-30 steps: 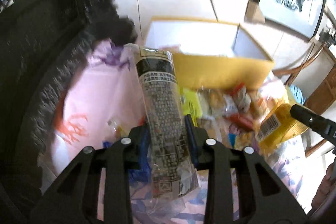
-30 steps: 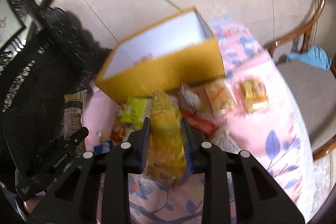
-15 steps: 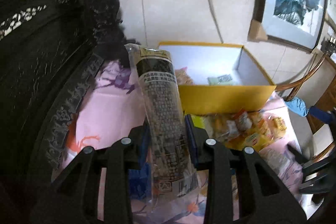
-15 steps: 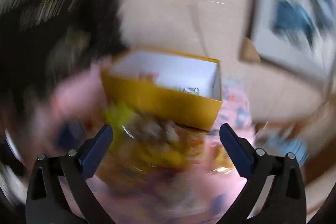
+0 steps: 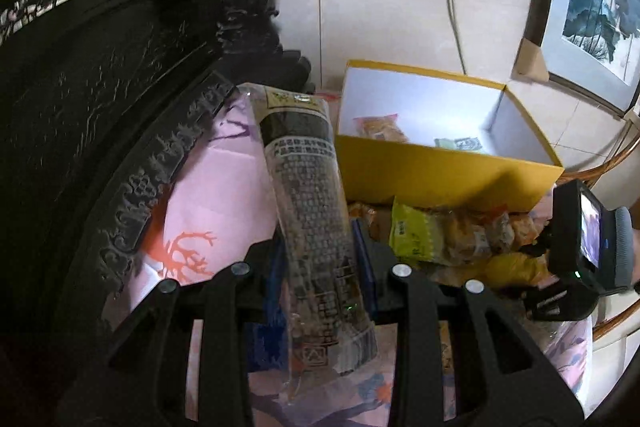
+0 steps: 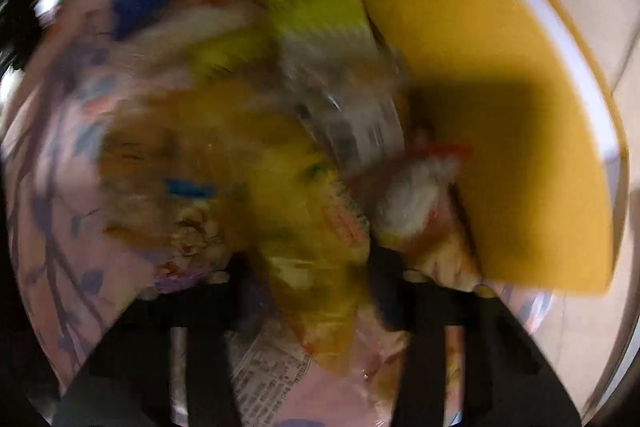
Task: Organize snacks
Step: 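Drop the cracker tube into the yellow box with the left gripper while the right drops the yellow pack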
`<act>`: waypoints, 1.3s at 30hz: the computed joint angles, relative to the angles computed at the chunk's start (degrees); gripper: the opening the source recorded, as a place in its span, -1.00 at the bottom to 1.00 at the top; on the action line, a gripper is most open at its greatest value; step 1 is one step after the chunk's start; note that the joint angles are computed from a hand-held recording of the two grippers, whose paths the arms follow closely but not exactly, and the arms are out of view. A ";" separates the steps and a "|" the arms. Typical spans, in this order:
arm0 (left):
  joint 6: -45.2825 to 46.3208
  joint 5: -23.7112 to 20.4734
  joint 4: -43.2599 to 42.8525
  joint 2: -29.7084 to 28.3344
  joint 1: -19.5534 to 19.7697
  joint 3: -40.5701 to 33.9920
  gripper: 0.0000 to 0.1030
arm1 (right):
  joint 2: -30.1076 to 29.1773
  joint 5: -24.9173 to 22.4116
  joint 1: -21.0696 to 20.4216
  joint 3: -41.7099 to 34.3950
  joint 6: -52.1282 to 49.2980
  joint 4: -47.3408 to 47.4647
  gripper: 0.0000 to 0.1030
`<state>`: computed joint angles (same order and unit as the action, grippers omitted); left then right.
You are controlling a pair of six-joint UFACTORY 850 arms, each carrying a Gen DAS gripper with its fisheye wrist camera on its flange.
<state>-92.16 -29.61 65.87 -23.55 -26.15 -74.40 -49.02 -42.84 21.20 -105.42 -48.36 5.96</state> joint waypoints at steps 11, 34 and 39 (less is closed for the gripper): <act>7.81 7.16 -3.16 -0.27 0.13 -2.50 -0.39 | 16.40 13.29 -2.09 15.61 5.76 26.09 -0.25; 38.27 2.47 -22.19 -21.53 5.23 -36.48 -0.37 | -7.45 10.23 -4.93 -27.26 32.07 17.95 -0.19; 22.09 -2.93 -7.54 -21.48 3.75 -36.30 0.96 | -8.73 9.59 -3.86 -28.81 33.73 12.40 0.97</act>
<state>-70.06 -32.54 58.33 -45.03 -22.40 -110.70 -57.75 -33.25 17.34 -134.23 -14.64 18.36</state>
